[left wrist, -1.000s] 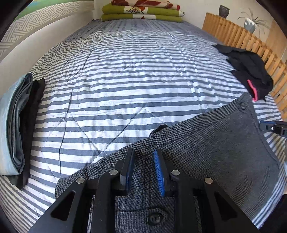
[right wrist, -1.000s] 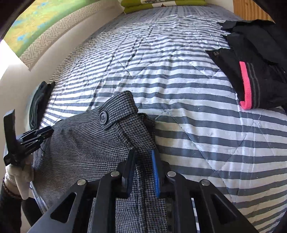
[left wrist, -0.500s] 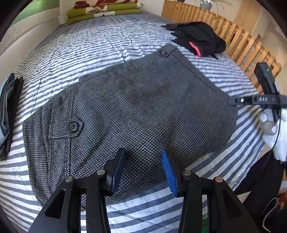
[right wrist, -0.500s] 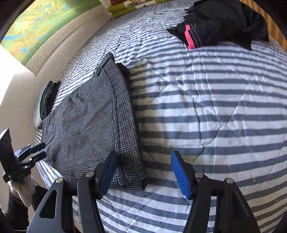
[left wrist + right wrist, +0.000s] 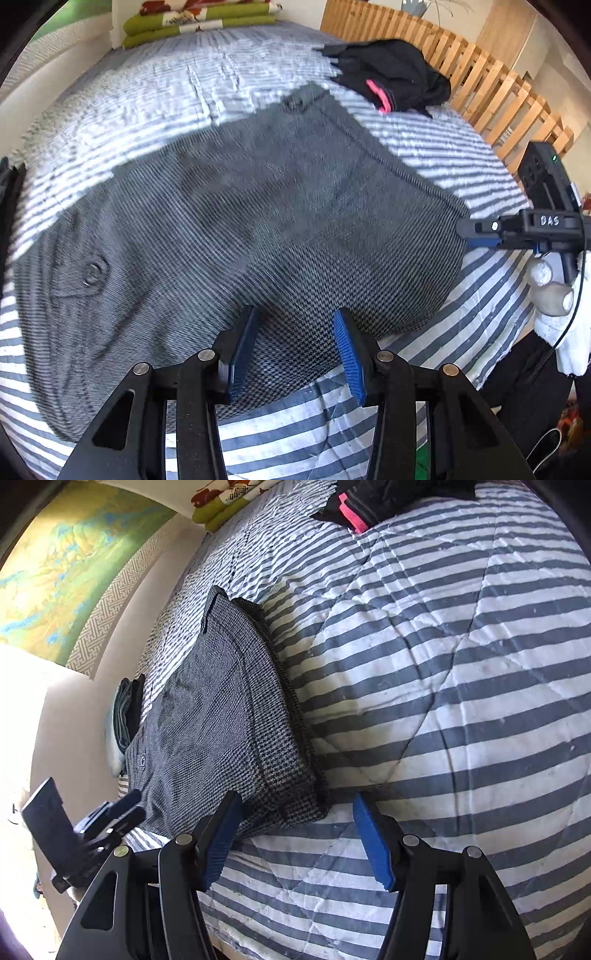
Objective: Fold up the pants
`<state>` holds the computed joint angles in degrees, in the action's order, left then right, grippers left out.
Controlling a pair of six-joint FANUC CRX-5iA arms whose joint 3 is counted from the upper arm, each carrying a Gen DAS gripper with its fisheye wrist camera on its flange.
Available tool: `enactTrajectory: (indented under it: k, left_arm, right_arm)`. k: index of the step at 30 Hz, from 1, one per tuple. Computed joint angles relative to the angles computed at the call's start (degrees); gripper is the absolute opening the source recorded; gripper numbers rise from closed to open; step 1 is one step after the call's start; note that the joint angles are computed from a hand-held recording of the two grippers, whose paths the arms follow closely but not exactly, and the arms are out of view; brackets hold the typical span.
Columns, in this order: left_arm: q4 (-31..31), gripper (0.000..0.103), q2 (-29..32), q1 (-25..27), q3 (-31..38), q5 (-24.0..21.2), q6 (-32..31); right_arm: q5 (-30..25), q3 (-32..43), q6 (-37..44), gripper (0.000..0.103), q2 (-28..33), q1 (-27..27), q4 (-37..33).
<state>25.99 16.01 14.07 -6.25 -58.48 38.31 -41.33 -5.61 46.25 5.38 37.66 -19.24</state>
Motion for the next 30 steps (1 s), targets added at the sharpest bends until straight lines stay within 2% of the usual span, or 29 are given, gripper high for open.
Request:
enactTrajectory:
  k: [1, 2, 4, 5, 6, 7, 8, 11, 13, 15, 17, 19, 21, 22, 27, 30]
  left_arm:
    - [-1.3, 0.045, 0.7, -0.6, -0.5, 0.9, 0.3]
    - [0.4, 0.047, -0.7, -0.7, -3.4, 4.9, -2.4]
    - [-1.3, 0.049, -2.5, -1.5, -4.8, 6.5, -3.4]
    - [-1.6, 0.048, -2.8, -1.4, -4.4, 5.2, -3.3]
    - [-0.2, 0.048, -3.0, -0.6, -4.3, 3.4, -3.5]
    - [1.2, 0.048, -3.5, 0.4, -4.6, 2.2, -3.4]
    - [2.3, 0.048, -4.3, 1.5, -5.0, 1.5, -3.5]
    - [6.8, 0.050, -8.4, 6.8, -8.3, 1.9, -5.1]
    - [10.4, 0.050, -10.1, 11.7, -9.7, 1.4, -4.0]
    - [12.9, 0.051, -10.2, 16.7, -9.7, 2.2, -1.2]
    - [12.4, 0.054, -8.8, 20.0, -7.9, 3.0, 4.5]
    - [10.2, 0.058, -6.5, 22.9, -5.6, 1.3, 9.9]
    - [9.8, 0.063, -3.9, 24.8, -3.9, -1.5, 13.2]
    - [9.2, 0.068, -2.6, 25.2, -3.2, -3.0, 14.5]
    - [10.2, 0.070, 0.5, 26.3, -3.3, -7.1, 16.7]
    - [11.7, 0.070, 1.2, 26.1, -4.1, -7.5, 17.7]
  right_arm:
    - [0.1, 0.3, -0.3, 0.058, 0.6, 0.3, 0.4]
    - [0.4, 0.4, -1.8, 0.059, 1.1, 1.0, 2.0]
    - [0.9, 0.6, -4.4, 0.058, 1.7, 2.3, 5.6]
    - [0.5, 1.1, -5.0, 0.055, 2.2, 2.8, 7.0]
    - [-0.2, 1.7, -5.1, 0.046, 2.7, 3.0, 7.6]
    - [-1.7, 2.4, -5.8, 0.041, 3.3, 3.4, 9.0]
    - [-2.6, 2.7, -6.3, 0.040, 3.6, 3.9, 10.5]
    - [-4.9, 1.8, -8.5, 0.039, 2.2, 5.6, 15.8]
    - [-6.1, -1.3, -15.5, 0.040, -0.1, 8.6, 25.8]
    - [-8.0, -3.1, -21.1, 0.040, -1.6, 11.4, 35.0]
    - [-7.5, -3.4, -23.5, 0.039, -2.2, 12.9, 39.9]
    - [-5.9, -0.9, -20.3, 0.034, -1.2, 13.4, 38.4]
    - [-5.5, 3.1, -16.2, 0.033, 1.3, 14.4, 37.1]
    - [-5.4, 5.7, -13.3, 0.031, 3.2, 14.8, 35.9]
    - [-8.3, 19.8, -3.4, 0.027, 14.6, 16.1, 31.4]
    - [-10.7, 26.3, 0.2, 0.026, 20.0, 15.7, 27.1]
